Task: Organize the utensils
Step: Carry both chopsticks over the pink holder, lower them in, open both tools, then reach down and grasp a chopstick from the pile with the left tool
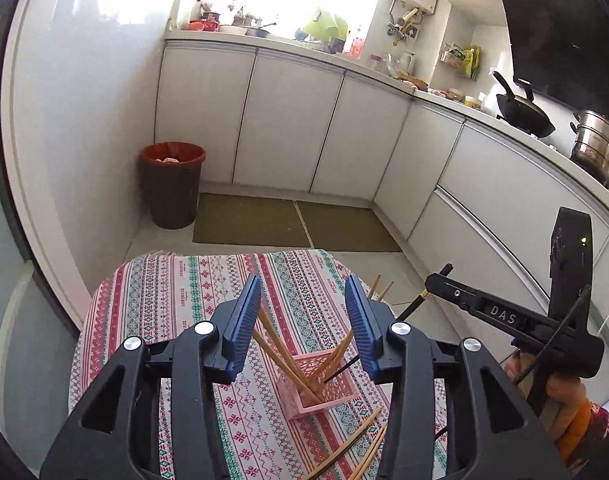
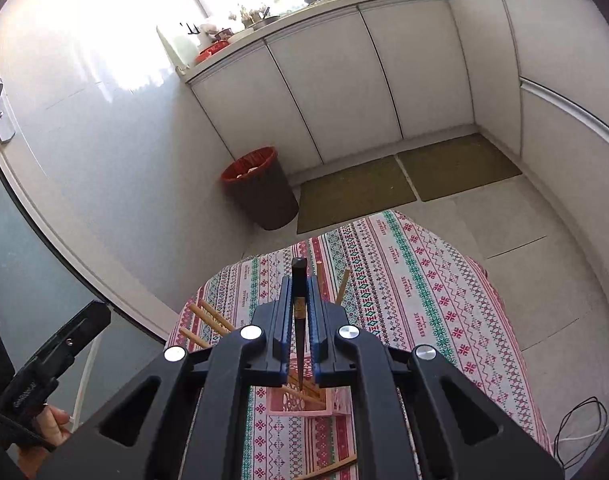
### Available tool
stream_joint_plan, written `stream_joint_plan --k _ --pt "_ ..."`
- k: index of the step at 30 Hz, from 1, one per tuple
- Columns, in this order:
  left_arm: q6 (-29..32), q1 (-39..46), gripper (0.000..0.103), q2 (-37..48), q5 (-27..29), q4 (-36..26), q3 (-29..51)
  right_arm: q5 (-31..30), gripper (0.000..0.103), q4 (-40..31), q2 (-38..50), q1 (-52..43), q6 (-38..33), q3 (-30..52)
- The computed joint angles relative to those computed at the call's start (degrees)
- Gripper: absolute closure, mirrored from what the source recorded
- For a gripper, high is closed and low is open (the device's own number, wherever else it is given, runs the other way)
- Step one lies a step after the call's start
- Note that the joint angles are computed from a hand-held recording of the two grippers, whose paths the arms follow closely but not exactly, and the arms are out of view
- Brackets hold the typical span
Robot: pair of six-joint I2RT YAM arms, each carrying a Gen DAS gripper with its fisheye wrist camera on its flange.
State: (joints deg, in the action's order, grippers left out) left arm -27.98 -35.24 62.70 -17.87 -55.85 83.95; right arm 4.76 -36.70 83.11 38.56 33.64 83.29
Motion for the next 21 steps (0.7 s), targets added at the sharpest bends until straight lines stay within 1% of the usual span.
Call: stream_joint_plan --k 1,2,3,4,9,11,12,14,17,19,20,21 --pt "-0.2 0.4 0.060 -0.3 0.3 -0.1 -0.5 -0.3 0.093 0.9 0.4 0.2 -0.5 -0.5" --pt "-0.4 0.7 0.059 -0.5 0.6 -0.2 -0.9 -0.2 0.090 0.8 0.9 0.4 -0.9 -0.4" --pt "-0.6 0.8 0.059 -0.7 0.6 -0.5 -1.1 0.2 0.085 0.7 1.0 0.6 -0.9 -0.5" --pt "-0.8 0.8 0.059 -0.9 0.4 -0.7 -1.4 0.5 0.083 0.6 1.0 0.9 -0.9 -0.4" --pt "-2.2 -2.2 0.056 -1.6 -1.4 -2.2 -1.8 3.8 0.082 -3.0 -1.4 2.9 -1.8 0.5" --pt "-3.7 -4.8 0.050 -1.8 -3.2 -2.9 -1.8 5.0 0.081 -4.7 -3.1 3.9 -2.0 0.3" --pt "-4.6 -6.4 0.049 -2.0 -4.3 -3.5 -1.9 5.8 0.076 -5.4 -3.9 4.7 -1.9 0.2" --pt "-6.5 -9.4 0.045 -2.3 -6.1 -4.4 -2.1 7.7 0.069 -7.1 -5.9 6.3 -1.3 -0.7" --pt "-10.4 -14.9 0.038 -2.6 -10.0 -6.4 -2.3 11.6 0.068 -9.6 -8.8 9.2 -0.5 -2.4" --pt "-12.9 -18.3 0.036 -2.6 -12.0 -7.9 -2.2 13.2 0.061 -11.0 -10.6 10.6 0.3 -3.7" --pt "-14.4 -20.2 0.034 -2.5 -13.2 -8.9 -2.1 13.8 0.052 -11.7 -11.6 11.2 1.0 -4.3" --pt "-15.8 -21.9 0.033 -2.4 -14.4 -9.7 -2.0 14.6 0.048 -12.2 -12.7 11.9 1.8 -5.1"
